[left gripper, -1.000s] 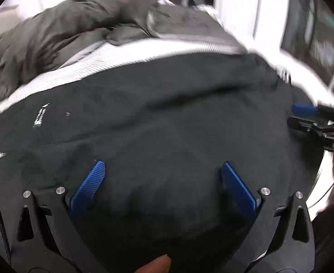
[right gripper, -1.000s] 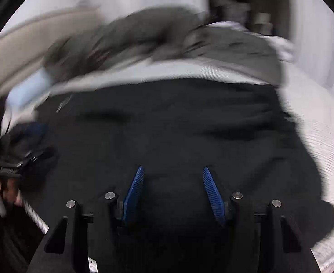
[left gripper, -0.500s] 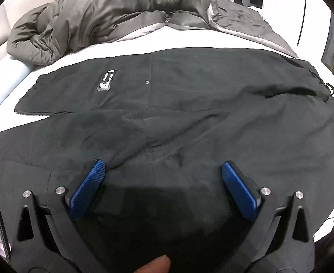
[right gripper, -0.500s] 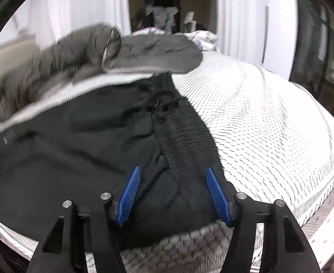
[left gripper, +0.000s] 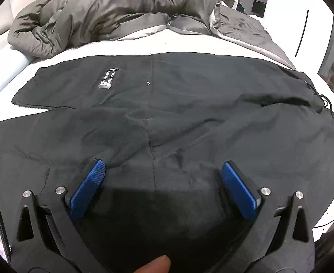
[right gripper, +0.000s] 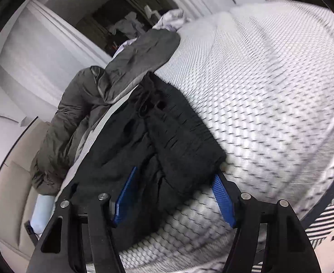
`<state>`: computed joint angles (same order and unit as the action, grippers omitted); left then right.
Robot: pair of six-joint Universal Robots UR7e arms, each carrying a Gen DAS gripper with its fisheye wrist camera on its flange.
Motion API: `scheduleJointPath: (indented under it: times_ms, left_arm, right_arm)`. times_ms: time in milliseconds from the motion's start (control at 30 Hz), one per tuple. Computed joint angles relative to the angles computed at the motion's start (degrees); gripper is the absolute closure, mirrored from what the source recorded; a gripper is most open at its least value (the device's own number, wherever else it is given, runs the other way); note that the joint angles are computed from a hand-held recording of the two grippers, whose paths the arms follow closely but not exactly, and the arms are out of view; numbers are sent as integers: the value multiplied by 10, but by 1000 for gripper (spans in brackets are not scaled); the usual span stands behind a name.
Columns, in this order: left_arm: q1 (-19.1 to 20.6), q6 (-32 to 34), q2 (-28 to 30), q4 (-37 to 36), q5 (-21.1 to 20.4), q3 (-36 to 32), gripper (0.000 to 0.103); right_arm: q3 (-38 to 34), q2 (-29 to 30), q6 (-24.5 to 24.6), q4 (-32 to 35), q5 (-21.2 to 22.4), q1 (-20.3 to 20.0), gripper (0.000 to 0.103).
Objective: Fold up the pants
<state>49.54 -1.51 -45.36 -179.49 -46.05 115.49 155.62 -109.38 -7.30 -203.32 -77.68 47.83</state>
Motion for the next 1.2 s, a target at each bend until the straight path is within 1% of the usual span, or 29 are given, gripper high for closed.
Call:
scheduleJointPath:
  times_ms: [33,67,100,133,200,233,300,333,367,400,433,467,500,567,600,633,667,733,767,800,867,900,967,1033,1067,1100,1133,1200]
  left_arm:
    - [0,1,-1,-3,2,2,1]
    - [-1,1,-3,-11,4,6,1]
    - [-2,1,-5,-22,6,11,1]
    - [-2,-1,-8,-33,9,17,1]
    - [-2,-9,-18,-64,24,33,1]
    - [0,-18,-25,-75,31,41,1]
    - [8,-51,-51,-88,37,61,1]
    - [13,-80,-73,-94,39,77,1]
    - [17,-95,-90,-100,35,89,1]
    - [22,-120,-120,-116,28,112,1]
    - [27,-131,-139,-131,25,127,1]
    - [30,-146,-168,-156,33,153,1]
    - [33,-151,-184,-168,47,167,1]
    - [40,-165,-227,-166,90,195,9]
    - [50,-168,-248,-151,88,202,22]
    - [64,-174,-267,-134,77,205,29]
    - [76,-180,-280,-123,66,206,31]
    - [103,-182,-298,-115,36,204,37]
    - [117,-174,-302,-121,15,200,38]
    - [125,-171,-304,-119,4,197,40]
    - [150,-169,-298,-103,-32,175,49]
    - [158,-169,-290,-94,-38,163,56]
    - [168,-156,-271,-87,-25,141,65]
    - [167,-151,-255,-98,-2,130,83]
    - [166,-151,-254,-113,1,132,87]
    - [164,-147,-255,-131,1,137,95]
    - [163,-142,-252,-145,1,137,98]
    - [157,-132,-253,-171,4,145,100]
  right_arm:
    - [-6,18,2,-11,-22,16,64]
    - [-12,27,-1,-16,-50,32,87]
    - [-10,34,3,-28,-53,36,89]
    - [12,25,15,-65,-32,23,90]
    - [44,1,17,-100,15,-11,90]
    - [54,-11,21,-109,23,-20,89]
    - [44,1,14,-95,-16,-3,88]
    - [38,9,20,-81,-27,0,88]
    - [34,9,28,-63,-22,-7,87]
    - [36,-7,29,-46,-2,-23,87]
    - [39,-17,31,-40,21,-38,87]
    - [43,-38,26,-24,41,-54,87]
    - [46,-50,21,-17,49,-63,87]
    - [45,-30,20,-33,23,-42,87]
    - [43,-29,20,-31,22,-41,87]
    - [41,-26,22,-31,25,-41,87]
    - [31,-8,30,-39,17,-27,87]
    - [30,-10,31,-33,22,-30,87]
    - [37,-31,24,-19,36,-46,87]
    - [42,-54,16,0,52,-64,87]
    - [40,-50,17,-2,44,-58,87]
    - [39,-53,16,2,45,-59,87]
    - [39,-55,15,6,51,-64,87]
    - [39,-58,12,10,57,-68,87]
    - [39,-57,12,9,58,-69,87]
    - [39,-53,12,4,54,-65,87]
    - [40,-52,7,0,56,-66,87]
    - [47,-51,-2,-24,58,-65,88]
